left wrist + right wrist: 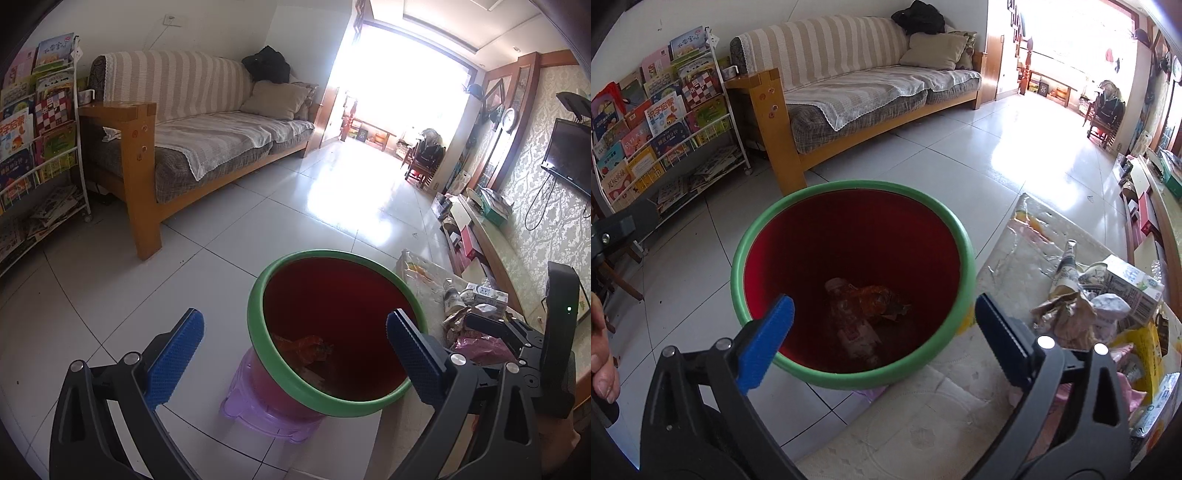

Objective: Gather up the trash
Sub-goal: 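Grasp the pink plastic bag on the table with the left tool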

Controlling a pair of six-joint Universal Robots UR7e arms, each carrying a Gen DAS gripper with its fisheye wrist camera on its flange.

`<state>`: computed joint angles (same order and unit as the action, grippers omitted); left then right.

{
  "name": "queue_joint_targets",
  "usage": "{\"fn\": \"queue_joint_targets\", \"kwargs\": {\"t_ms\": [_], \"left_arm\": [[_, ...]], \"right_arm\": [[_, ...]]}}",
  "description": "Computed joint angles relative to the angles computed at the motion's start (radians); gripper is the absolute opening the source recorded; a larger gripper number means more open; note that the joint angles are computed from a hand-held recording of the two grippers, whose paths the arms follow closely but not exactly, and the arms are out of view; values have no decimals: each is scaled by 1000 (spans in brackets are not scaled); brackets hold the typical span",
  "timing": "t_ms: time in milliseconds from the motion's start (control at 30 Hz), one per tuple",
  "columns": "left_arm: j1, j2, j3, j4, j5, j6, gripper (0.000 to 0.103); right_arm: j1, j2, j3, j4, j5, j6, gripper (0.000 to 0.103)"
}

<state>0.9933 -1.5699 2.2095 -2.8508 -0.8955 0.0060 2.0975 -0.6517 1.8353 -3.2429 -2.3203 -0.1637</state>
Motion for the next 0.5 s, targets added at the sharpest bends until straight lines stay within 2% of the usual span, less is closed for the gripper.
{"fn": "queue_joint_targets", "kwargs": {"t_ms": [233,500], "left_arm": [[-55,33,12,14,-44,0,95],[-156,125,19,41,-128,-14,95]], "right_arm": [[31,-115,140,-120,-65,-6,97],[42,-270,333,-244,-234,-4,98]]}}
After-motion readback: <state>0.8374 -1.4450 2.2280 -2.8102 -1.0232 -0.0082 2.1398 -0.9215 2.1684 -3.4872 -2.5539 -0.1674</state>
